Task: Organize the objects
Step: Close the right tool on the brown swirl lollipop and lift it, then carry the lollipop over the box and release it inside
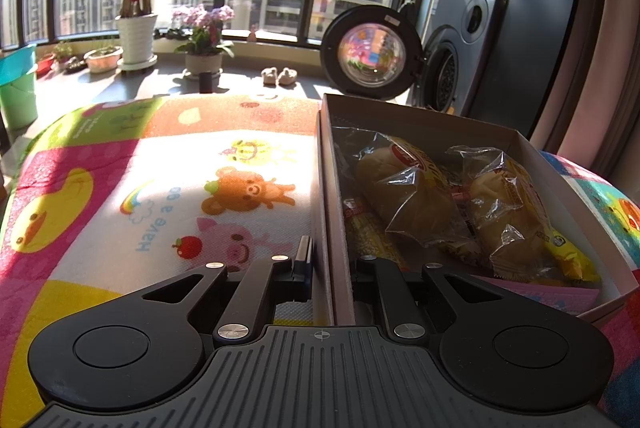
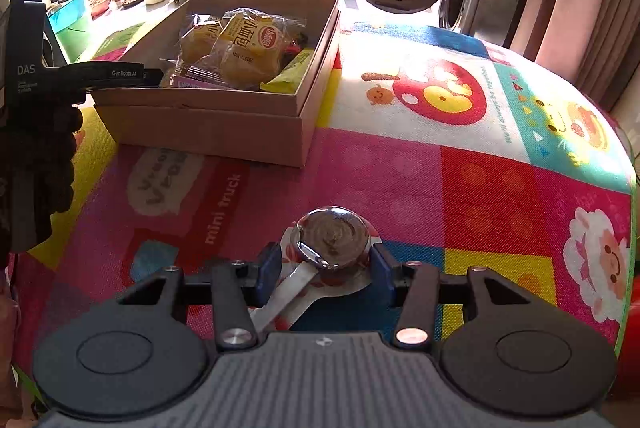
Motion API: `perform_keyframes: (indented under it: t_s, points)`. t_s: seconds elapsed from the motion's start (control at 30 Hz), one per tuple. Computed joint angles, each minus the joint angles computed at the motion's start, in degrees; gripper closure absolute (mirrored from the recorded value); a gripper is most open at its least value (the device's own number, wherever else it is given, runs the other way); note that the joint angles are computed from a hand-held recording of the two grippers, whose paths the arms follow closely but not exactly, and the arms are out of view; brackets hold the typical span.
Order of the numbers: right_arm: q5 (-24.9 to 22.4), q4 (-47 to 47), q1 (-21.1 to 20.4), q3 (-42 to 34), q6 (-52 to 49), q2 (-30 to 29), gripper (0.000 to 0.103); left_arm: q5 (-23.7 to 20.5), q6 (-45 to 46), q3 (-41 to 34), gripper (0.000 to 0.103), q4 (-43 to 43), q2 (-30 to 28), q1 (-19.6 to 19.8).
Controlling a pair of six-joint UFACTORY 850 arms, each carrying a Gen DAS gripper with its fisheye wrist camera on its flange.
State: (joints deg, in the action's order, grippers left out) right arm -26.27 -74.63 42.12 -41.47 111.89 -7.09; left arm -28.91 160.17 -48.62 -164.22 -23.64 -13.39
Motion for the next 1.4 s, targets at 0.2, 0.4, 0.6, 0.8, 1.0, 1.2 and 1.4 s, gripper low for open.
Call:
perform_keyframes:
  t_s: [0.2, 0.4, 0.6, 0.8, 1.0, 1.2, 1.4]
  points:
    - [-5.05, -5.99, 1.88, -2.38, 1.23, 3.71, 0.055, -0.01, -0.09, 0.06, 0.09, 0.15, 0.04, 0.08]
    - [-8.28, -10.65, 0.26, -8.97, -2.56, 1.83, 0.055, 0.05, 0.04, -0.01, 0.09, -0.08, 0.02, -0.07]
    - [-7.28, -12.27, -3.52, -17.4, -6.44, -5.05, 0.055, 0.14, -0.35, 0.04, 0.09, 0.31, 0.14, 0.02]
    - [-4.88, -10.25, -6.61, -22.86, -7.63, -11.39, 0.055, 0.15, -0.33, 0.03, 0.09, 0.28, 0.15, 0.01]
    - [-3.87, -10.69, -7.88, -24.89, -6.8, -14.43, 0.055, 0.18, -0.27, 0.03, 0.09, 0.2, 0.16, -0.02]
    - [2.54, -5.64, -9.88, -28.23, -5.2, -16.4, 0.055, 0.21, -0.74, 0.06, 0.09, 0.66, 0.19, 0.08]
    - [5.69, 2.85, -11.11, -33.64, -3.93, -21.12, 0.055, 0.09, -1.36, 0.35, 0.09, 1.52, 0.41, 0.47]
